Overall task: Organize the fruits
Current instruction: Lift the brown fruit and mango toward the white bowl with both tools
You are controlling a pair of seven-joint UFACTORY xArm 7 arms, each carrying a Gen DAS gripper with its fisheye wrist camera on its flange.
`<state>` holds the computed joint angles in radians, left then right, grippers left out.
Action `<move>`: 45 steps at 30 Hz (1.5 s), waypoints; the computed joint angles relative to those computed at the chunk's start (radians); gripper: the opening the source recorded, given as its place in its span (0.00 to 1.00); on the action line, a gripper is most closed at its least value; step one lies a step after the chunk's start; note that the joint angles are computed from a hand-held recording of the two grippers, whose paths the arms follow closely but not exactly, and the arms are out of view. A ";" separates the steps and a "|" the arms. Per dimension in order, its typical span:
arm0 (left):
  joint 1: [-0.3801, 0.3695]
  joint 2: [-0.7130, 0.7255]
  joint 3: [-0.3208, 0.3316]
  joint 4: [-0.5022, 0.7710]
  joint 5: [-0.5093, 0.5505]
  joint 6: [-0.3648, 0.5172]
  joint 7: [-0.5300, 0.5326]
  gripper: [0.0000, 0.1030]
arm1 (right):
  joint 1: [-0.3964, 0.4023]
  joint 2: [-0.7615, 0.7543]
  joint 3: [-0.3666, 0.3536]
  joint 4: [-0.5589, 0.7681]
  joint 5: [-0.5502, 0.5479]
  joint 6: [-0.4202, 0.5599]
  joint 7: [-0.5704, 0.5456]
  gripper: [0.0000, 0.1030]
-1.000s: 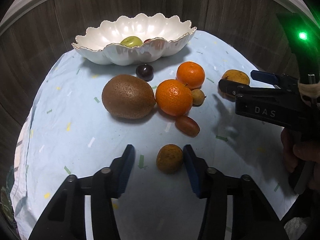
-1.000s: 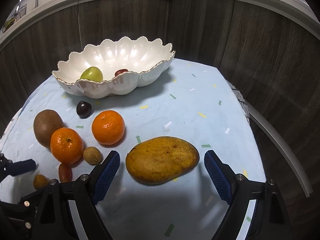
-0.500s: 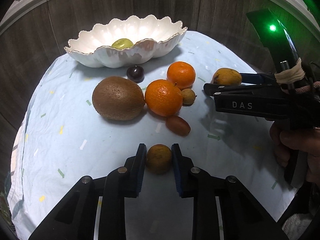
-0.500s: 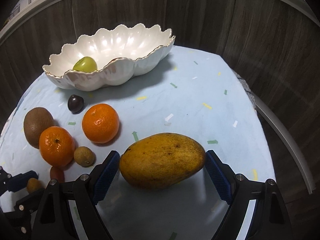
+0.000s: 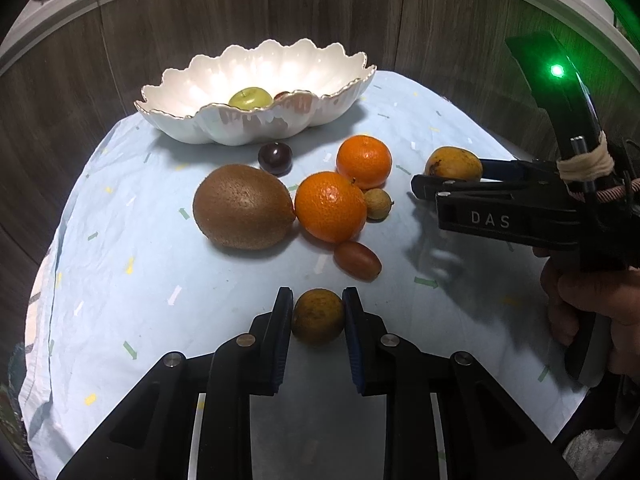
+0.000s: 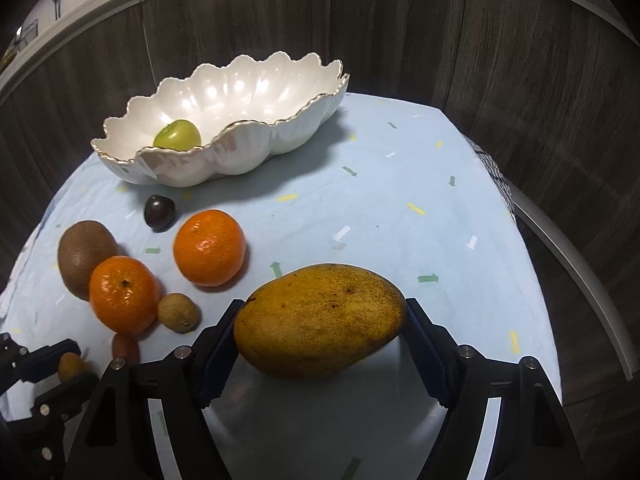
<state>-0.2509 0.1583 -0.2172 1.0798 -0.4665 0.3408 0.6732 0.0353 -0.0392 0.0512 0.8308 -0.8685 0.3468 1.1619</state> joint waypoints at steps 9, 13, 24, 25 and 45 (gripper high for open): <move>0.009 -0.010 -0.002 0.005 -0.041 -0.015 0.026 0.25 | -0.001 -0.036 0.017 -0.005 0.017 0.017 -0.004 0.75; 0.013 -0.012 0.000 0.009 -0.053 -0.022 0.031 0.25 | 0.000 -0.054 0.029 -0.006 0.033 0.031 -0.016 0.74; 0.021 -0.028 0.009 0.014 -0.085 -0.041 0.037 0.25 | 0.001 -0.100 0.065 -0.004 0.071 0.070 -0.042 0.74; 0.021 -0.029 0.010 0.015 -0.087 -0.042 0.035 0.25 | 0.002 -0.103 0.068 -0.002 0.073 0.074 -0.045 0.74; 0.036 -0.038 0.027 0.070 -0.112 -0.037 0.006 0.25 | 0.019 -0.127 0.108 0.067 0.058 0.131 -0.055 0.74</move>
<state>-0.2151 0.1201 -0.1904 1.1503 -0.5783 0.3041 0.6794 0.0544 -0.1663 0.1589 0.8983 -0.8110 0.4779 1.1071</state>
